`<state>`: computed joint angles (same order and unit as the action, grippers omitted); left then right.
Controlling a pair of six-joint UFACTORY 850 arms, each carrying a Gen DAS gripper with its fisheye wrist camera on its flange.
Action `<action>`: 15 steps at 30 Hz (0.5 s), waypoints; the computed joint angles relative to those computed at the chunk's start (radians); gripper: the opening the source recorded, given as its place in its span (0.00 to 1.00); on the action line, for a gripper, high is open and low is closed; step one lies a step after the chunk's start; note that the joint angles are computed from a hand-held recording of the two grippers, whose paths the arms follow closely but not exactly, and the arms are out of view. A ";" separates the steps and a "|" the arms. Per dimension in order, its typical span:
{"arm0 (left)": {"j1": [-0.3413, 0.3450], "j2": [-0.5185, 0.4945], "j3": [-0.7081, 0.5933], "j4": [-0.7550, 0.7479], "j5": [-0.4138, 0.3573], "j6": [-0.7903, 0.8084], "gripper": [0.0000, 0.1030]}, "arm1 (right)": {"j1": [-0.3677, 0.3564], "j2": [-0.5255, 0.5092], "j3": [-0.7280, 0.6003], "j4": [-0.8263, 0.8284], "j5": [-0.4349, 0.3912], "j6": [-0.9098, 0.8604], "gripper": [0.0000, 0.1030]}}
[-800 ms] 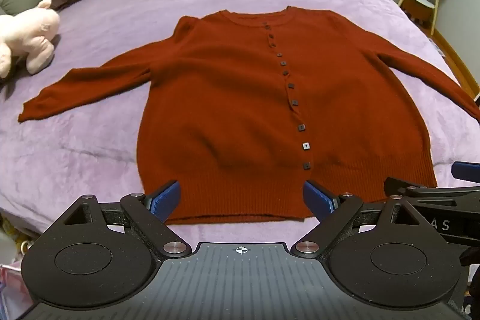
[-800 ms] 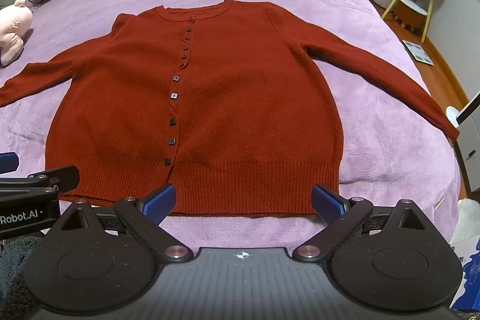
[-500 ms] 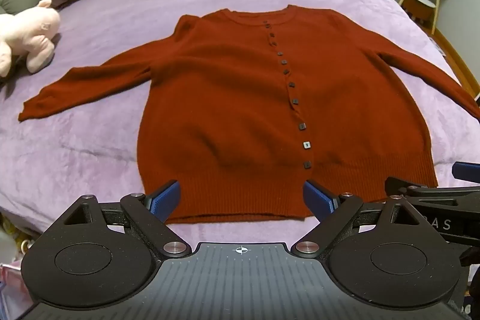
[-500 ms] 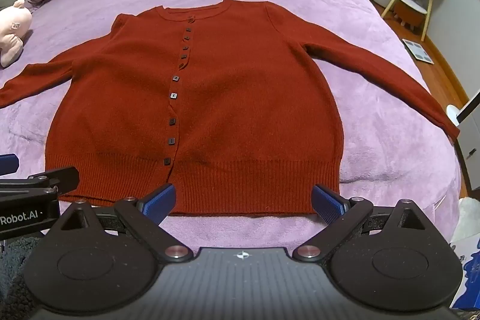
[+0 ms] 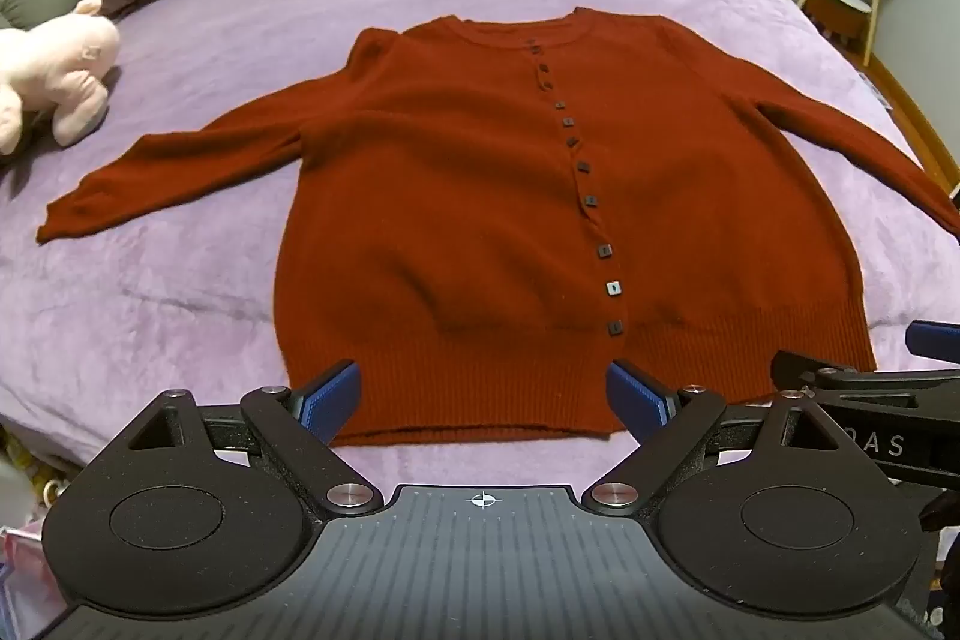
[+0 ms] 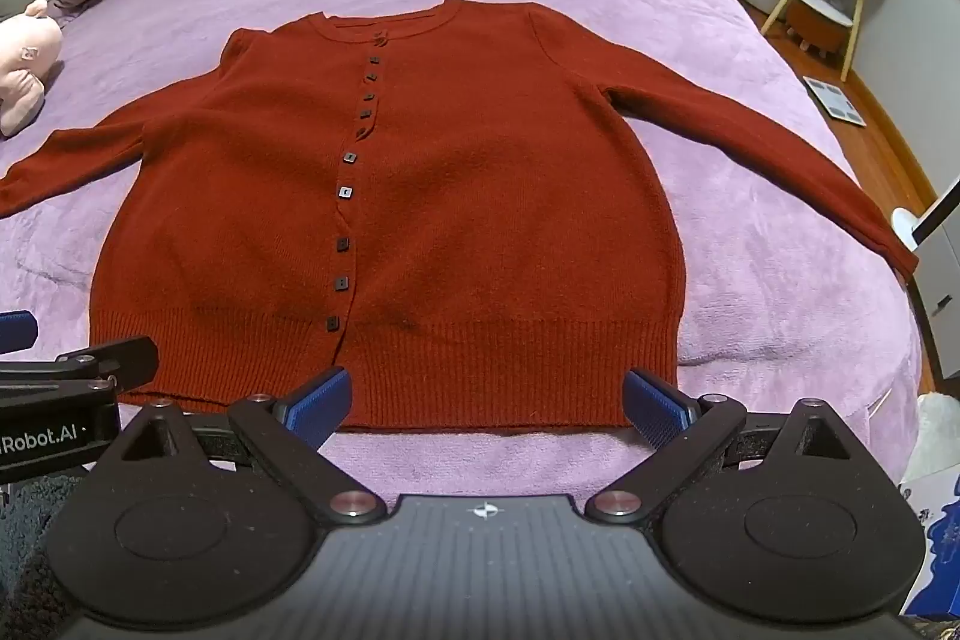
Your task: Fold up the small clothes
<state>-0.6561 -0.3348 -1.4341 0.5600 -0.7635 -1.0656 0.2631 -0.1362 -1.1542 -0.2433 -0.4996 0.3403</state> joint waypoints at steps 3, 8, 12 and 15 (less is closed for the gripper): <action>0.001 -0.002 -0.003 -0.003 -0.003 0.005 0.90 | 0.000 -0.001 -0.002 -0.003 -0.003 0.004 0.94; 0.001 -0.002 -0.004 -0.005 -0.003 0.006 0.90 | 0.002 -0.006 -0.003 -0.007 0.000 0.008 0.94; 0.002 -0.003 -0.005 -0.006 -0.003 0.008 0.90 | -0.002 -0.007 -0.006 0.002 -0.004 -0.002 0.94; 0.003 -0.005 -0.007 -0.010 -0.004 0.012 0.90 | -0.002 -0.005 -0.005 0.001 -0.002 -0.002 0.94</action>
